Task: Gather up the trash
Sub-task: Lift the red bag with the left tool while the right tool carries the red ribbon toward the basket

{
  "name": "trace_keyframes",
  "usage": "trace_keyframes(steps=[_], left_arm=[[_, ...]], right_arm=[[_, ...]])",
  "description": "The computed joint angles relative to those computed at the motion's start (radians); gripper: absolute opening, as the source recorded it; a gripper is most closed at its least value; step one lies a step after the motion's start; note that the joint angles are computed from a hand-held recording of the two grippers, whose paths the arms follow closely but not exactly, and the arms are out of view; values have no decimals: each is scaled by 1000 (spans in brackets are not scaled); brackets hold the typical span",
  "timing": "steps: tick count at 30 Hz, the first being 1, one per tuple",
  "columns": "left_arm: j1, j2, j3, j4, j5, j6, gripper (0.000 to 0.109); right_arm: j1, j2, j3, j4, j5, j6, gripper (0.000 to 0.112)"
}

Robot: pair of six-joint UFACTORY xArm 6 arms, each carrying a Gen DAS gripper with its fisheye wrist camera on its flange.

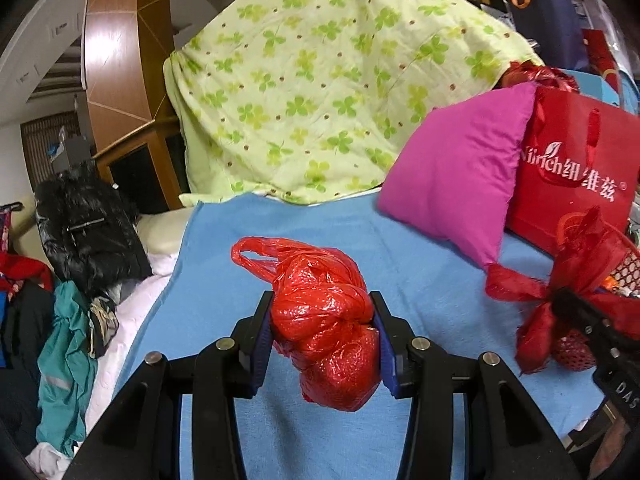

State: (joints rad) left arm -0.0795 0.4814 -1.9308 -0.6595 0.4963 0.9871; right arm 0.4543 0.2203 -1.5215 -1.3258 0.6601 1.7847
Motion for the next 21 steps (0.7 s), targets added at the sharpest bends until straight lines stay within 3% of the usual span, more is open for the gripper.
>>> trace_keyframes(steps=[9,21], left_arm=[[-21,-106,124,-56,-28,74,47],[-45,-112,155,7,-48,31,47]], right_arm=[[33,-70,67,-109,59,87,40],[15,-107,105,-143,35,145,40]])
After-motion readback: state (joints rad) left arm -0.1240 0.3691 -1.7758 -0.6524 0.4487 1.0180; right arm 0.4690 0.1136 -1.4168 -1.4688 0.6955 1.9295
